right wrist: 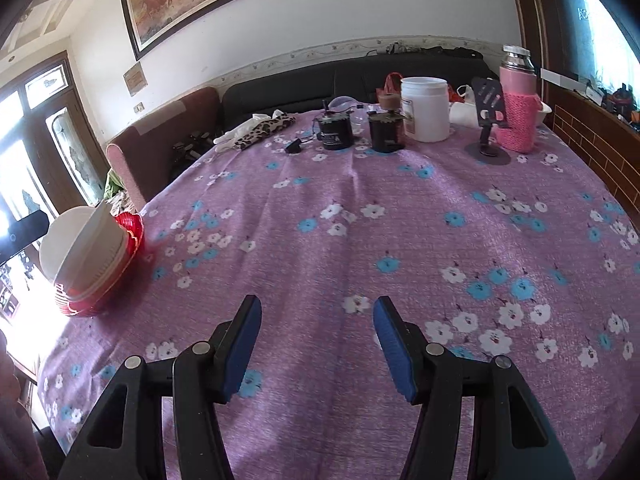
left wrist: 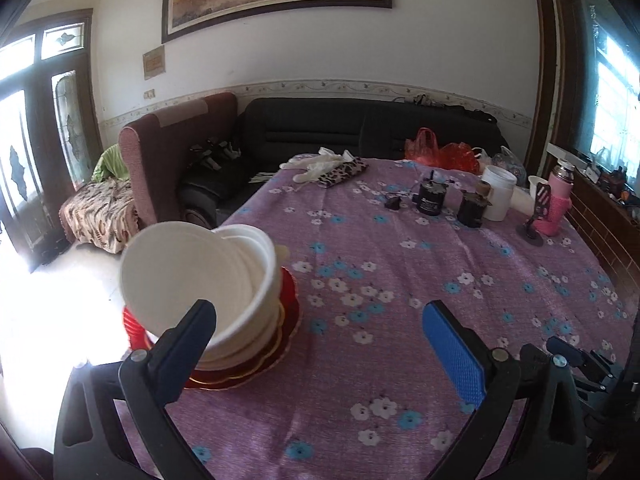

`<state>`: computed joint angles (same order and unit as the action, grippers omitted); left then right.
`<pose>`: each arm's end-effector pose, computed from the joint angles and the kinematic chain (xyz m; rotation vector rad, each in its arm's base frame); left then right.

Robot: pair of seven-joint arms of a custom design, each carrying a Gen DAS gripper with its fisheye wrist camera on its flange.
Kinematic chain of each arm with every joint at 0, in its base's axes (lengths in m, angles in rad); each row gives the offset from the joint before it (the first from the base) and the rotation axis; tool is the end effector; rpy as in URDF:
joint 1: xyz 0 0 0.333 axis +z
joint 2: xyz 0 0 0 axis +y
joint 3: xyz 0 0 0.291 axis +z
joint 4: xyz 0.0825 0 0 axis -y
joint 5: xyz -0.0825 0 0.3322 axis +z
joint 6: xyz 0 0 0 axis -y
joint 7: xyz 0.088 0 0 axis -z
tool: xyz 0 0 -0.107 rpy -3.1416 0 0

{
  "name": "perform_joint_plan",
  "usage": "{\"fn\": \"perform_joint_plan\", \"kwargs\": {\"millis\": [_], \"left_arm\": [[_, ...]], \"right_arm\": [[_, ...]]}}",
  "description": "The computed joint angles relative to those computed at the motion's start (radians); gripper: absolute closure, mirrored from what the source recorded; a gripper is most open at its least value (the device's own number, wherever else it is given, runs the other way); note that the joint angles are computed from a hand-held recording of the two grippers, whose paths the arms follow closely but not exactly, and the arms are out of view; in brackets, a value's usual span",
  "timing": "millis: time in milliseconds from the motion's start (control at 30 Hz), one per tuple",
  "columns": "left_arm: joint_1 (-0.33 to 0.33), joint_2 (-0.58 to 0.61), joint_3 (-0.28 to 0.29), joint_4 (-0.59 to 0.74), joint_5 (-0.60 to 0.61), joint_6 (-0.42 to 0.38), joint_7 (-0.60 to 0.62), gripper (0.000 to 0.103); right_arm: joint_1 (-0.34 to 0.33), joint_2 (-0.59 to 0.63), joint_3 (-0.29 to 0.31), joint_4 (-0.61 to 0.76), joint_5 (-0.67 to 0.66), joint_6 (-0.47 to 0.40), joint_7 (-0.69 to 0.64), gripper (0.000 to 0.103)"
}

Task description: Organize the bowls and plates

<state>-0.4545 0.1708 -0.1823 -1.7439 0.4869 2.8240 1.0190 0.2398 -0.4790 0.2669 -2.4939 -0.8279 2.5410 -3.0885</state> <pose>0.4796 -0.3728 0.5719 -1.2899 2.0728 -1.0772 0.3462 0.2126 0.5009 -1.2027 2.0897 -0.7647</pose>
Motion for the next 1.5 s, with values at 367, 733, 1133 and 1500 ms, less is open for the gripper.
{"fn": "perform_joint_plan", "kwargs": {"millis": [367, 733, 1133, 1500], "left_arm": [[-0.075, 0.072, -0.02, 0.068, -0.057, -0.046, 0.024, 0.0], [-0.115, 0.074, 0.0, 0.077, -0.006, -0.055, -0.009, 0.0], [-0.09, 0.017, 0.005, 0.011, 0.024, -0.052, -0.032, 0.0], [0.11, -0.214, 0.025, -0.19, 0.204, -0.087, -0.3, 0.0]], "right_arm": [[-0.032, -0.137, 0.001, -0.138, 0.007, -0.011, 0.036, 0.041], [-0.055, -0.149, 0.013, -0.152, 0.003, 0.012, 0.047, 0.041], [-0.057, -0.112, 0.033, -0.093, -0.02, 0.032, 0.037, 0.04], [-0.06, 0.254, 0.128, 0.364, -0.274, 0.095, 0.138, 0.04]]}}
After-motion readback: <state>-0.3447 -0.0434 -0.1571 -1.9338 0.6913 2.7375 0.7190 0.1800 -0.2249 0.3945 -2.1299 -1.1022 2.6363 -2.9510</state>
